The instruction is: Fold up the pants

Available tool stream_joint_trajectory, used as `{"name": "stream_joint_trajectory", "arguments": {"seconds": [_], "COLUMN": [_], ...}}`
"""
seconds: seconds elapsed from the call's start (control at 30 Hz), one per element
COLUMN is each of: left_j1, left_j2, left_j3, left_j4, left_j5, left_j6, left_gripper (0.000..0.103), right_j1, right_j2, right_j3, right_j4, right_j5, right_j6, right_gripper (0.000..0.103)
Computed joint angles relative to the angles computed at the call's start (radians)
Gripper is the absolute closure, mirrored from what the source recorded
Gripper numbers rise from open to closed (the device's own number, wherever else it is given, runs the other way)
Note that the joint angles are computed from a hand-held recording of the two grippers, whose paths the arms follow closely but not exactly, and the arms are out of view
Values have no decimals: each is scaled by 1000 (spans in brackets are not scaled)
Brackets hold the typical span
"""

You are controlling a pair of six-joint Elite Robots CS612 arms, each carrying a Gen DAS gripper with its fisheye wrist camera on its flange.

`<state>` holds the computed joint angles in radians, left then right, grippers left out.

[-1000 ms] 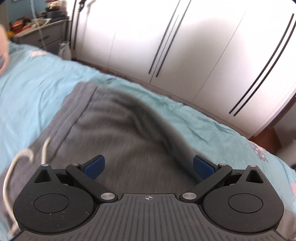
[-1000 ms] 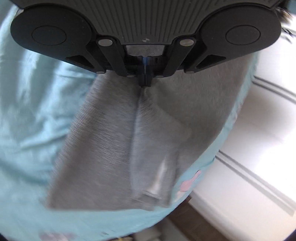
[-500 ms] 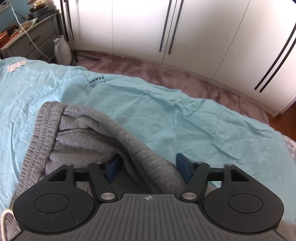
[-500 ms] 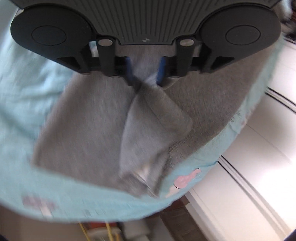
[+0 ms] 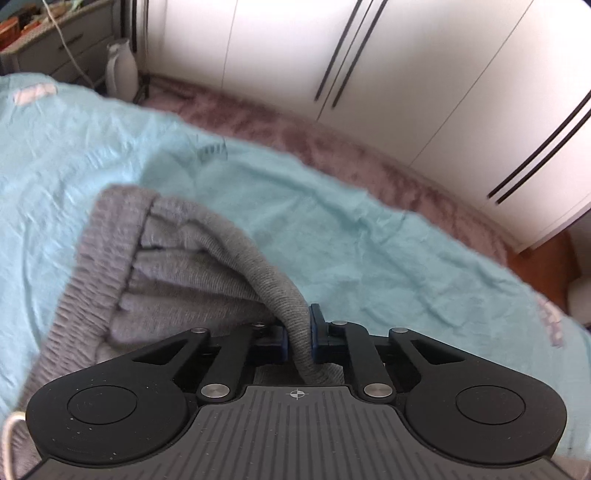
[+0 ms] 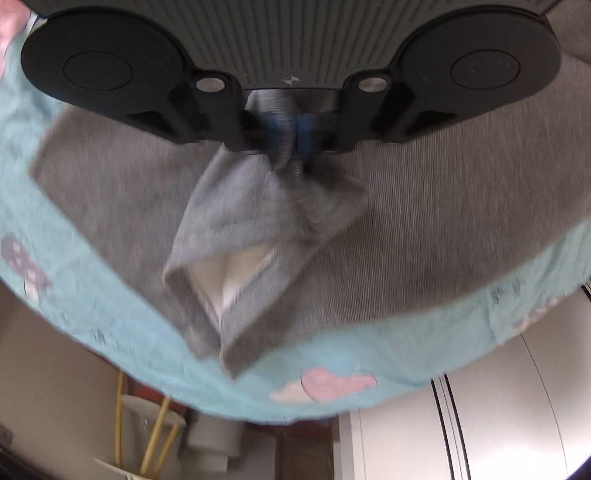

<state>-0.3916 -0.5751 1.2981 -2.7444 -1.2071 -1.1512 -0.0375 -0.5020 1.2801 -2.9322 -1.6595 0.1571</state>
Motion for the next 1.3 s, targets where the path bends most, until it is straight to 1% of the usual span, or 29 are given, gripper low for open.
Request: {"name": "stream_joint_trajectory", "arguments": {"seconds": [0.07, 0.13, 0.17, 0.23, 0.27, 0.3, 0.33, 0.37, 0.4, 0.43, 0.5, 0.6, 0.63, 0.67, 0.7, 0.73, 0.77, 0.8, 0.87, 0.9, 0.97, 1.03, 1.07, 1.1, 1.13, 1.17, 1.23, 1.27, 1.3], "left_j1": [-15, -34, -49, -85, -109, -137, -164, -185, -207, -225, -240, -224, -223, -226, -227, -226, -225, -228, -225, -219, -204, -210, -212, -216, -218, -220, -229, -232, -234], "left_j2": [-35, -88, -115, -169, -195, -222, -242, -254, -264, -269, -246, -202, -194, -189, -191, -195, -200, -201, -203, -200, -196, -202, -206, -208, -214, -221, -236, -243, -250], "left_j3": [36, 111, 155, 252, 308, 369, 420, 457, 493, 521, 546, 523, 516, 511, 503, 497, 491, 488, 478, 479, 487, 502, 511, 520, 529, 533, 550, 548, 536], "left_j4": [-33, -130, -188, -305, -369, -418, -443, -446, -427, -378, -335, -230, -211, -205, -176, -145, -116, -101, -38, -38, -60, -78, -95, -101, -102, -92, -108, -76, -3], "left_j5": [60, 102, 130, 195, 229, 266, 296, 314, 322, 304, 226, 46, 23, 34, 55, 71, 89, 127, 156, 154, 121, 127, 139, 150, 160, 165, 179, 182, 184], "left_j6": [22, 19, 32, 36, 30, 9, -22, -62, -107, -158, -233, -348, -378, -384, -384, -394, -416, -447, -500, -517, -551, -598, -602, -611, -618, -626, -645, -656, -662], "left_gripper": [92, 92, 92, 92, 92, 92, 92, 91, 90, 89, 87, 87, 87, 85, 78, 69, 48, 38, 31, 31, 34, 51, 62, 71, 77, 88, 89, 89, 89], "right_j1": [-23, -42, -54, -91, -109, -127, -148, -164, -177, -189, -216, -235, -237, -235, -235, -238, -239, -241, -247, -250, -246, -243, -237, -234, -236, -239, -250, -256, -259], "right_j2": [-11, -23, -36, -57, -69, -79, -85, -91, -101, -114, -121, -104, -92, -81, -69, -60, -59, -60, -54, -50, -43, -40, -51, -55, -57, -58, -60, -60, -62], "right_j3": [-9, -8, 1, 31, 49, 72, 97, 122, 154, 195, 264, 313, 312, 312, 313, 319, 323, 323, 310, 305, 290, 292, 306, 312, 317, 321, 336, 344, 350], "right_j4": [-6, -114, -178, -364, -441, -523, -612, -671, -701, -707, -672, -481, -400, -356, -353, -393, -413, -421, -419, -409, -395, -406, -414, -415, -428, -448, -508, -543, -562], "right_j5": [95, 169, 218, 374, 427, 469, 517, 537, 531, 506, 476, 406, 388, 360, 358, 364, 366, 377, 426, 445, 456, 447, 441, 432, 437, 449, 470, 486, 486], "right_j6": [86, 166, 219, 365, 429, 491, 553, 587, 594, 564, 507, 437, 417, 412, 411, 424, 439, 452, 477, 478, 479, 471, 468, 469, 481, 501, 559, 584, 590], "right_gripper": [97, 97, 97, 98, 98, 98, 98, 99, 99, 99, 98, 98, 98, 98, 98, 98, 97, 94, 94, 92, 92, 93, 98, 98, 98, 98, 98, 99, 99]}}
